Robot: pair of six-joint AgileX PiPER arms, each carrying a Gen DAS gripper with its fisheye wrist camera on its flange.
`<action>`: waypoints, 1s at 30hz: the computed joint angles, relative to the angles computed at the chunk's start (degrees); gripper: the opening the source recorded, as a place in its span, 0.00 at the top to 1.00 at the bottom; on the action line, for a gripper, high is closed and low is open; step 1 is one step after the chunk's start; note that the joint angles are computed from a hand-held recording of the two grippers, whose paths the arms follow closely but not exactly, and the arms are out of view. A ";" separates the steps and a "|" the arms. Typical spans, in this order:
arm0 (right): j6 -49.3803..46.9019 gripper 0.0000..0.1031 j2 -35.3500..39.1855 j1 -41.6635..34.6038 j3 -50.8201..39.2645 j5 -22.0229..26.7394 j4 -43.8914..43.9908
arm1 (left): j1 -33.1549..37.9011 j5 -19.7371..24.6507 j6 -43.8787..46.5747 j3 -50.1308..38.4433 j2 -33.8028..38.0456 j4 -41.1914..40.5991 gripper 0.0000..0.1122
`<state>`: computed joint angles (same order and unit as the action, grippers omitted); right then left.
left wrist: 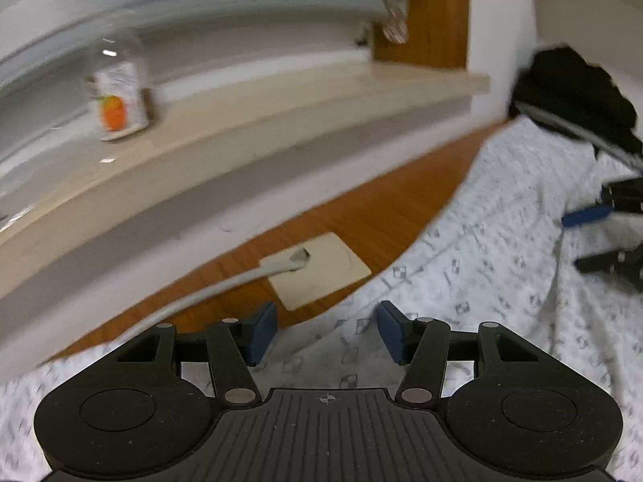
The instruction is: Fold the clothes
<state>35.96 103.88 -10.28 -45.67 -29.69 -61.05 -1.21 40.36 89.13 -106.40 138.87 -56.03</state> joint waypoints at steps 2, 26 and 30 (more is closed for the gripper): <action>0.05 0.43 -0.01 -0.11 -0.03 -0.07 -0.13 | -0.34 2.17 -0.92 -3.11 1.65 2.34 0.72; -2.04 0.42 -0.17 0.22 0.23 0.33 0.33 | -3.60 1.70 -20.75 -20.26 10.42 9.11 0.65; -4.33 0.42 -0.19 0.70 0.50 0.77 2.20 | -3.76 3.57 -21.19 -24.95 12.69 10.84 0.98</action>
